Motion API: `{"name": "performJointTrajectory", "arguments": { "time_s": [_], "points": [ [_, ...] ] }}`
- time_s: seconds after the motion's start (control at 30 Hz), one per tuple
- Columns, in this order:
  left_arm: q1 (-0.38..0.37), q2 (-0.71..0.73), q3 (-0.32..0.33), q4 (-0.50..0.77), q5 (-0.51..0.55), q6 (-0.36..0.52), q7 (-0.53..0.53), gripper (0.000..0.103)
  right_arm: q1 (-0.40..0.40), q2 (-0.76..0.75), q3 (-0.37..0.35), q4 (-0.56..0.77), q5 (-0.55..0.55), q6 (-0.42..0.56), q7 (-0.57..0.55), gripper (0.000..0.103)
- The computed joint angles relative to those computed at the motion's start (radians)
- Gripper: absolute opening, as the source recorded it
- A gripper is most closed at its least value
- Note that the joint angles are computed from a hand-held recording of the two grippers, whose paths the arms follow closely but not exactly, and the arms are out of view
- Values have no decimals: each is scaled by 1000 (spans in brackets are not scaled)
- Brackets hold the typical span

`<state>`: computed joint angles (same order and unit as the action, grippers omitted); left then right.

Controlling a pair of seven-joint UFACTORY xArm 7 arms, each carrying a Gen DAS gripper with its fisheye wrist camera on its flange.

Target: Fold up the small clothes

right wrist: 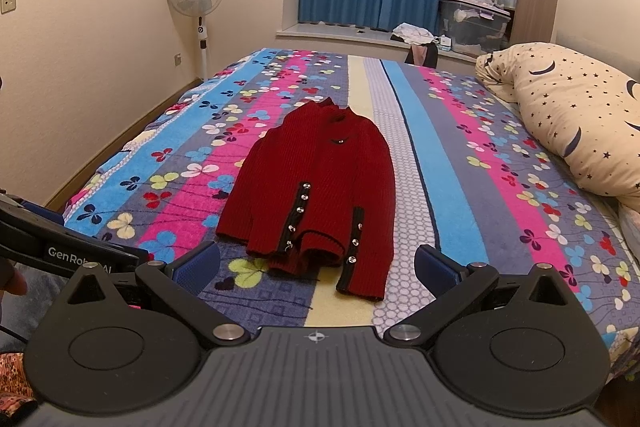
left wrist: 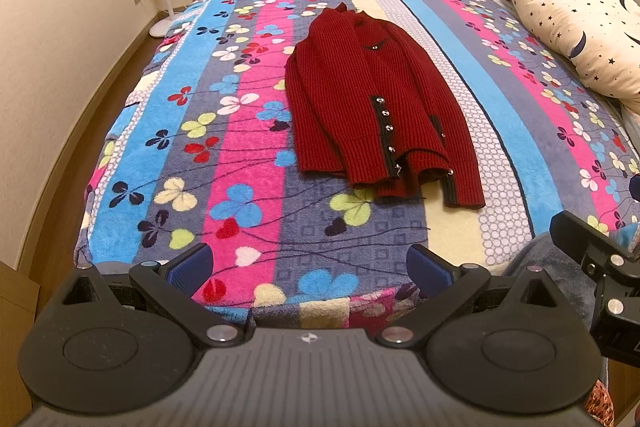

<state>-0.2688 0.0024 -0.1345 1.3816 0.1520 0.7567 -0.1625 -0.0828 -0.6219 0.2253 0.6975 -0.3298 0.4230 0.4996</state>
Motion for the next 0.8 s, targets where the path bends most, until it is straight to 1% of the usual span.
{"name": "performJointTrajectory", "arguments": {
  "time_s": [0.8],
  "points": [
    [-2,10,1,12,2,1,-1,103,0,13,4,7,-11,-3,11,102]
  ]
}}
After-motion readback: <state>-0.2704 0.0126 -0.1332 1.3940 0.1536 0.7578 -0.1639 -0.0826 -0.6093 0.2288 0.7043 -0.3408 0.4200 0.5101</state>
